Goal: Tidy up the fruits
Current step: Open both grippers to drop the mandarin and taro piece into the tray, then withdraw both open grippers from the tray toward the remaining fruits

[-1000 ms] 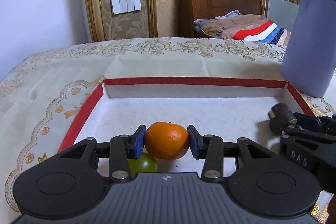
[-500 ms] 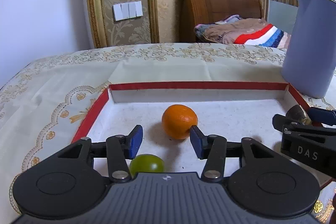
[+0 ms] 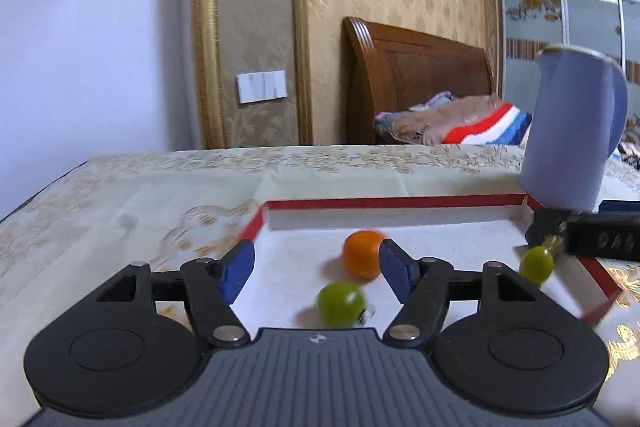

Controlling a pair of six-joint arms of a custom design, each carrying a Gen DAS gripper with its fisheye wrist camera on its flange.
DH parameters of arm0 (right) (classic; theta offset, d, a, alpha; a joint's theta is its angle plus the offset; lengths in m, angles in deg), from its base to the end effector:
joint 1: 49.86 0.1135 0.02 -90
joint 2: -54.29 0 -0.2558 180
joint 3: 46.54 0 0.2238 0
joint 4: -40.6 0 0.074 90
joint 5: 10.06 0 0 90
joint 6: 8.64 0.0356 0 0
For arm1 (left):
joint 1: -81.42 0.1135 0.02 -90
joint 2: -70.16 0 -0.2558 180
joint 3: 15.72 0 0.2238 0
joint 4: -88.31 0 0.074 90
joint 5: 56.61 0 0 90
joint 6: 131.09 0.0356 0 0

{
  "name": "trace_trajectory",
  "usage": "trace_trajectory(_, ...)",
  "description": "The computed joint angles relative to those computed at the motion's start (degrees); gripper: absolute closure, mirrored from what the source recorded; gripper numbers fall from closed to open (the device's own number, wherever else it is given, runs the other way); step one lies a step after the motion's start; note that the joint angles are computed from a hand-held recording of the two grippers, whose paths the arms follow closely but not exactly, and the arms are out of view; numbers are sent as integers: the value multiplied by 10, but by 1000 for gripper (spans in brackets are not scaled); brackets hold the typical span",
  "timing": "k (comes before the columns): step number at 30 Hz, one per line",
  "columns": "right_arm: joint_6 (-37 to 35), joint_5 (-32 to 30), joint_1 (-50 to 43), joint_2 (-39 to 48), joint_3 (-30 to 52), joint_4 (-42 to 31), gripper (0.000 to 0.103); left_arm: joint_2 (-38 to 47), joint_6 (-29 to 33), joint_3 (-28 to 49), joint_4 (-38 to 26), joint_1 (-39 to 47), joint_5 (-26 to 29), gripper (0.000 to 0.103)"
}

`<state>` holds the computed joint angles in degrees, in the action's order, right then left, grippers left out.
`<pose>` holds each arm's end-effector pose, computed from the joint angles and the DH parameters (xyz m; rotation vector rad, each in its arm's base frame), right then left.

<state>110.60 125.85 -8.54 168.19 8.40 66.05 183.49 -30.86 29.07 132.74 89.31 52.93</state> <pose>0.2583 0.1930 0.1011 0.2320 1.9519 -0.0680 0.3001 0.0296 0.0962 0.2582 1.9513 -0.1330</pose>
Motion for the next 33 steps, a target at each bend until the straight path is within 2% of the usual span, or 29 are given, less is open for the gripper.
trace_trajectory(5, 35, -19, 52, -39, -86, 31, 14, -30, 8, -47, -25, 89, 101, 35)
trace_trajectory(10, 93, 22, 117, -37, -150, 61, 11, -25, 43, -76, -27, 131, 130, 35)
trace_trajectory(14, 101, 45, 137, -43, -180, 96, 11, -23, 61, -67, -53, 119, 107, 35)
trace_trajectory(17, 111, 45, 148, -46, -169, 53, 11, -15, 79, -76, -40, 106, 82, 34)
trace_trajectory(20, 103, 35, 161, -42, -158, 29, 13, -12, 88, -65, -63, 92, 59, 34)
trace_trajectory(23, 91, 33, 174, -33, -121, -30, 20, -9, 91, -50, -94, 93, 60, 32)
trace_trajectory(25, 83, 21, 178, -27, -100, -57, 25, -7, 91, -45, -106, 91, 55, 32)
trace_trajectory(33, 32, -74, 171, -7, -41, -103, 27, -1, 89, -18, -153, 88, 39, 32)
